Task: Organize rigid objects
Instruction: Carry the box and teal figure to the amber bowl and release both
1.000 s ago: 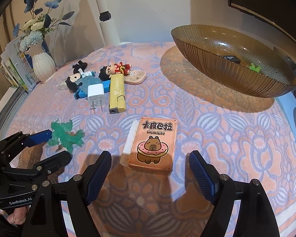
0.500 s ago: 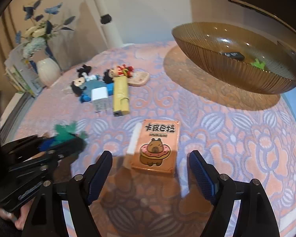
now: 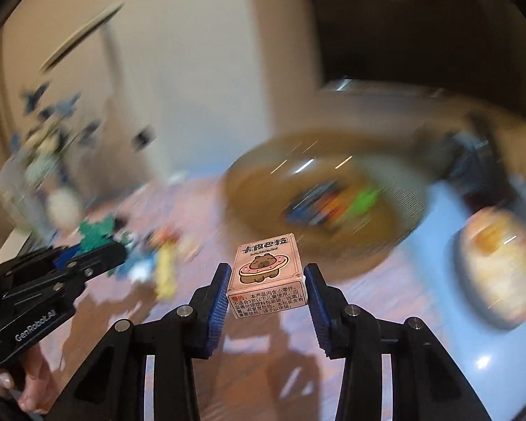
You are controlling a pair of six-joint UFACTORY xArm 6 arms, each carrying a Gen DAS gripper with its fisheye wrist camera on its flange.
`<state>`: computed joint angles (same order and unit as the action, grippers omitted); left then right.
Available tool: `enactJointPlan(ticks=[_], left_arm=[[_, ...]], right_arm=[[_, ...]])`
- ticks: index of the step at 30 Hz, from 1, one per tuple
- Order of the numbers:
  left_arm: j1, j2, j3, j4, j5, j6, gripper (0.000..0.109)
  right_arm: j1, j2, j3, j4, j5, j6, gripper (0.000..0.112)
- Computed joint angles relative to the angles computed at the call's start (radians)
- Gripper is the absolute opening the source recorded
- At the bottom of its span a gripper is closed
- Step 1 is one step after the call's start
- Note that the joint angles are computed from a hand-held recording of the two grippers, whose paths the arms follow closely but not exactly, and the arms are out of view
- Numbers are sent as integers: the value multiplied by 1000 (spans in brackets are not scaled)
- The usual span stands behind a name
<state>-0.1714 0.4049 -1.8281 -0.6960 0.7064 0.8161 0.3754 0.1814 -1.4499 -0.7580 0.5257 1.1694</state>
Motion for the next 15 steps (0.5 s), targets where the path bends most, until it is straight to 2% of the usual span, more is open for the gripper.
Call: enactJointPlan(ticks=[3, 6, 8, 9, 10, 12, 15], left_arm=[[-47, 128, -192, 65, 32, -96, 16], [-71, 291, -433, 127, 146, -222, 16], [-87, 370, -545, 168, 175, -274, 17], [-94, 389, -569, 179, 176, -280, 19], [-100, 387, -560, 186, 164, -278, 33], [-102, 365, -523, 220, 134, -287, 44], [-80, 267, -371, 182, 66, -227, 44]], right_arm=[[-46, 14, -55, 25, 67, -20, 41], [-73, 68, -133, 87, 134, -89, 41], [-78, 103, -183, 114, 177, -130, 42], [-81, 120, -205, 128, 191, -147, 42], [-84, 132, -220, 137, 198, -159, 46], [-84, 144, -240, 119, 234, -153, 58], [-83, 70, -149, 24, 204, -63, 58]])
